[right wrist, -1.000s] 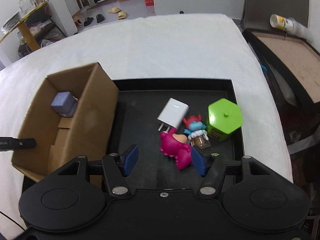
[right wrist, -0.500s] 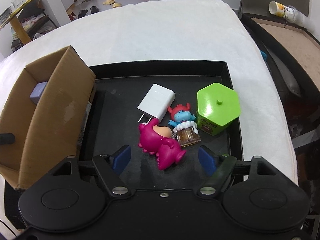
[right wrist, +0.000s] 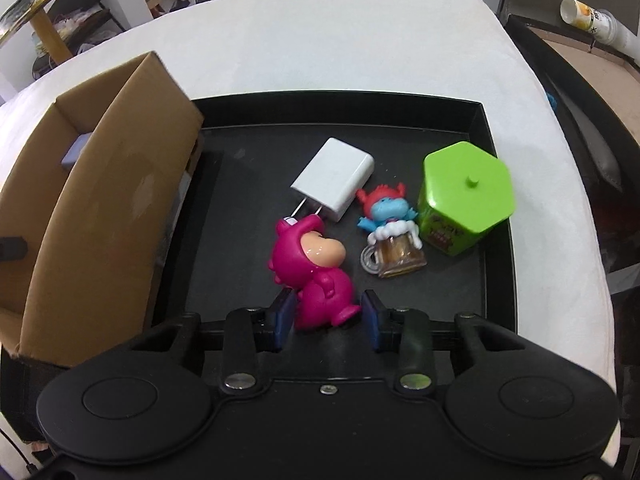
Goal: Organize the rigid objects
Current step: 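Move the right gripper back toward the pink dinosaur figure, then grasp the pink dinosaur figure with the right gripper and lift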
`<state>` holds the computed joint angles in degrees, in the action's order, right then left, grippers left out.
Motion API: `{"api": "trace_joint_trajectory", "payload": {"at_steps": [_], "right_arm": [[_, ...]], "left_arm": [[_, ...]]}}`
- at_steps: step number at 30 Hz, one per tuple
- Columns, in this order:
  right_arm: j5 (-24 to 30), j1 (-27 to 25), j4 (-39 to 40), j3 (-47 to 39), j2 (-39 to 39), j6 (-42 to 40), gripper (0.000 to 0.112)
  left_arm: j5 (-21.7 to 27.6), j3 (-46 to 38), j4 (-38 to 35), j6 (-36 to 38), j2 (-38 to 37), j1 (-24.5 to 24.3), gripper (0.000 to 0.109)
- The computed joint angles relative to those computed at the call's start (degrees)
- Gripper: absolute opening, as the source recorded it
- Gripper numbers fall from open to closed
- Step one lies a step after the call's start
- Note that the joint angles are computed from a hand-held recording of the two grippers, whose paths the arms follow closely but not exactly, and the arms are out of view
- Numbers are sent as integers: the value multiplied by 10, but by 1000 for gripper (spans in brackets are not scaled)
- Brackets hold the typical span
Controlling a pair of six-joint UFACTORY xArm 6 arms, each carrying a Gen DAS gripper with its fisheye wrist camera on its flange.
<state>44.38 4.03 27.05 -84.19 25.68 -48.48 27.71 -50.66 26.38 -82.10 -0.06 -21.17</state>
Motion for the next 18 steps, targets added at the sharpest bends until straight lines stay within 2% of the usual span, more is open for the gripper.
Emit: {"api": "trace_joint_trajectory", "payload": {"at_steps": [6,13,18], "right_arm": [[9,2,-19,19,-18,28,36],[22,0,-58,46,-44,109,36],[33,1,-65,68,-65,118,40]], "left_arm": [[-4,2,-1,1,-1,1,16],[-5,5,-2,-2,-4,2,16],[-4,6,1,-5,-6,2,16]]}}
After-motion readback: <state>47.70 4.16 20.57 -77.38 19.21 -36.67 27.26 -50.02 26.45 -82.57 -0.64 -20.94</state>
